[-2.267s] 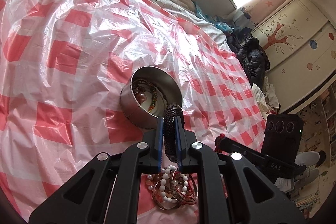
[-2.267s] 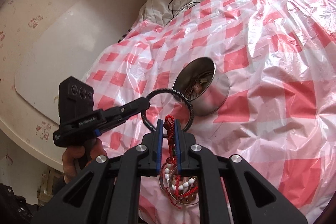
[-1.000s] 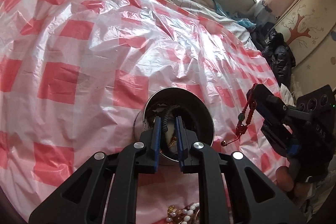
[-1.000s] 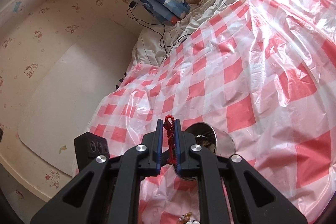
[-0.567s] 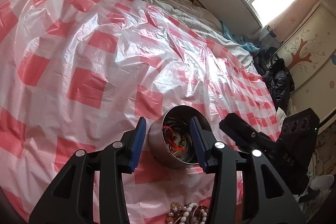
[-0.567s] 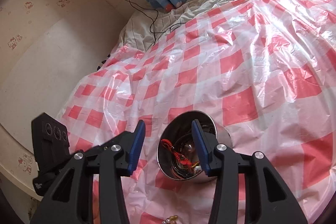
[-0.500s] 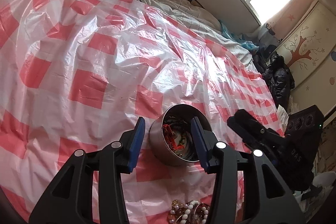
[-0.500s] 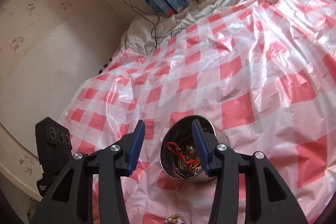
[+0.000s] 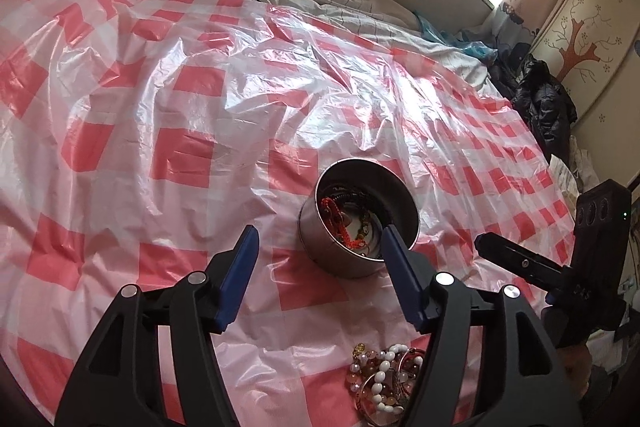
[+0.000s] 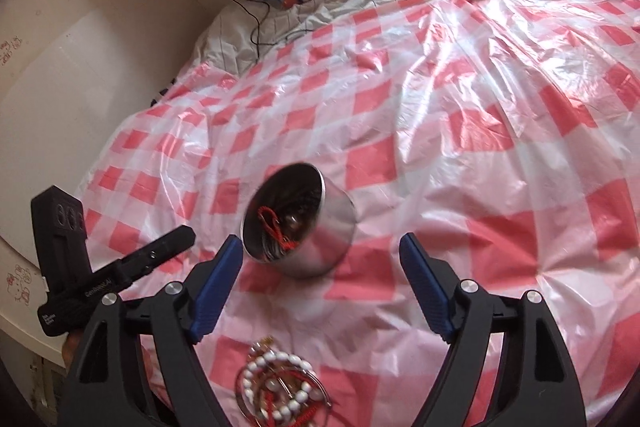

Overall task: Organize jewelry
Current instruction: 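Withdraw both tools from the tin toward the jewelry pile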

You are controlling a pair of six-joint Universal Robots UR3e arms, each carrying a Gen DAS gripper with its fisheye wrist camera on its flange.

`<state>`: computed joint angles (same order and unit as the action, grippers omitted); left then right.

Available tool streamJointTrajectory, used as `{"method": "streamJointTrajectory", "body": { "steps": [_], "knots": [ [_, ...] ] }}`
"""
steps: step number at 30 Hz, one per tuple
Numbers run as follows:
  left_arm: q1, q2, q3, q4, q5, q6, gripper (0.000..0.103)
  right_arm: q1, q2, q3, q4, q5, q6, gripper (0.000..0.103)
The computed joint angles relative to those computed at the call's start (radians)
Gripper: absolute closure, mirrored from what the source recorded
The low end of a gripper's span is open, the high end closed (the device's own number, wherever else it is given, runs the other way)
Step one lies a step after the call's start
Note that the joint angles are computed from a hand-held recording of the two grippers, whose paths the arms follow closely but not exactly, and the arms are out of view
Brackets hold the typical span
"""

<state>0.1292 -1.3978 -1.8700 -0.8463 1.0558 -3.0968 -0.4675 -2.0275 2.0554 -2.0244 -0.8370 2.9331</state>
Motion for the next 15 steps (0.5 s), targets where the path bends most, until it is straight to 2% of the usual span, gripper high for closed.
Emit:
{"method": "streamJointTrajectory", "body": {
  "steps": [5, 15],
  "knots": [
    [-0.061, 0.031, -0.023, 0.012, 0.059, 0.023, 0.041, -0.036, -0.06, 0.013, 0.131, -0.024, -0.084, 0.022],
    [-0.148, 0.094, -0.076, 0.076, 0.185, 0.058, 0.033, -0.027, -0.109, 0.014, 0.224, -0.068, -0.139, 0.018]
  ]
}}
